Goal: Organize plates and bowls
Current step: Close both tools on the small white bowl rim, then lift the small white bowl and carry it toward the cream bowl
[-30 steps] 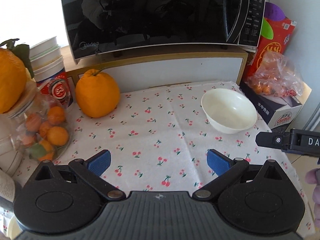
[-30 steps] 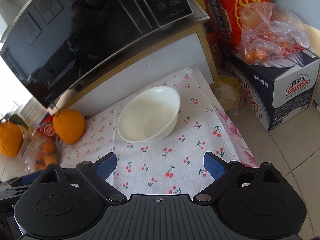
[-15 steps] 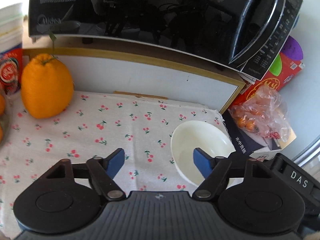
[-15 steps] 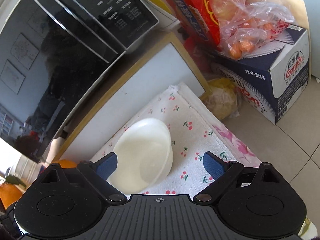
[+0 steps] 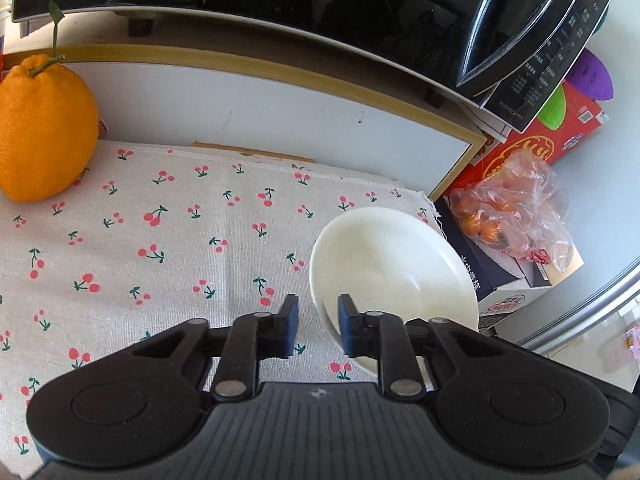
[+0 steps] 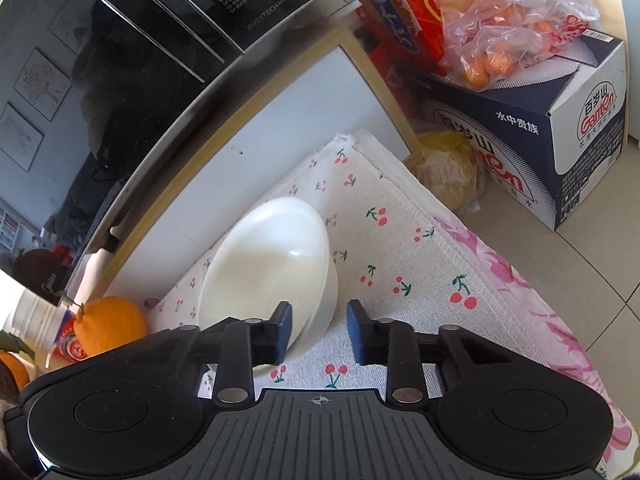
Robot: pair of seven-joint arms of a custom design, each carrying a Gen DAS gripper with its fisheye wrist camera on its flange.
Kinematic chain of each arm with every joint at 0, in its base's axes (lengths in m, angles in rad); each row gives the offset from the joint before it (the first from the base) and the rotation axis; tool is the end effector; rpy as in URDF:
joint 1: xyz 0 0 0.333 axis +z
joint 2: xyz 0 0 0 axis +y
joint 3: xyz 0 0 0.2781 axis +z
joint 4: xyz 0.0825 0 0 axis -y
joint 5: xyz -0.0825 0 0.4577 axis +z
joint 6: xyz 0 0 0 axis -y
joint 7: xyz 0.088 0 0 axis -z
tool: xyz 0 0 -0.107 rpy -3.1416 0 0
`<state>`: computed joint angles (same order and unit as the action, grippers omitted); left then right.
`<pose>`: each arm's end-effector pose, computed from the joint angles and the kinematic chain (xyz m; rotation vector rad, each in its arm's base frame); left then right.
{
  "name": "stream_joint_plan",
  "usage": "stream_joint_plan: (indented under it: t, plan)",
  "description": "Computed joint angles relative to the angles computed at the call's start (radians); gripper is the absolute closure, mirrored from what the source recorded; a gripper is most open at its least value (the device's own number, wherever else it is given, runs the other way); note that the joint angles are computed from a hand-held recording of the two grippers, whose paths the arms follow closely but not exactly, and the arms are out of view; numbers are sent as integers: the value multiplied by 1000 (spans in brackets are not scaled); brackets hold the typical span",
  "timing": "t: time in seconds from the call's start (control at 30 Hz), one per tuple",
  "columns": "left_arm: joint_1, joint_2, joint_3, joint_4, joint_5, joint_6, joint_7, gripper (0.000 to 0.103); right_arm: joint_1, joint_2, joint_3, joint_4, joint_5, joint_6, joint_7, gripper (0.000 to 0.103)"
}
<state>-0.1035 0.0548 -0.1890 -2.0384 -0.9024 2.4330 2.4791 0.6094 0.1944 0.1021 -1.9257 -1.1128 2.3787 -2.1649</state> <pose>0.6263 -0.1902 0.3793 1.3543 -2.5364 1.1517 0.5248 0.4381 0.3458 -0.5490 2.2575 -0.4695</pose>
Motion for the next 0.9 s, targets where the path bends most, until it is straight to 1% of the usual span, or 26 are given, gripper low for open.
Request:
stream_joint_plan:
  t: [0.03, 0.1, 0.53, 0.77, 0.9]
  plan:
    - [0, 0, 0, 1, 0, -3, 1, 90, 0, -1, -1, -2, -4, 5, 2, 82]
    - [-1, -2, -1, -1, 2, -2, 7, 93, 0, -1, 0, -1, -8, 7, -3, 83]
    - [-11, -41, 9, -25, 48, 17, -34, 93, -1, -24, 10, 2, 11, 5, -44, 85]
    - [-17, -95, 29, -55, 37, 18, -35, 93, 2, -42, 24, 20, 27, -12, -96, 85]
    - [-17, -129, 47, -74, 40, 0, -57, 93, 4, -55, 33, 25, 34, -12, -113, 85]
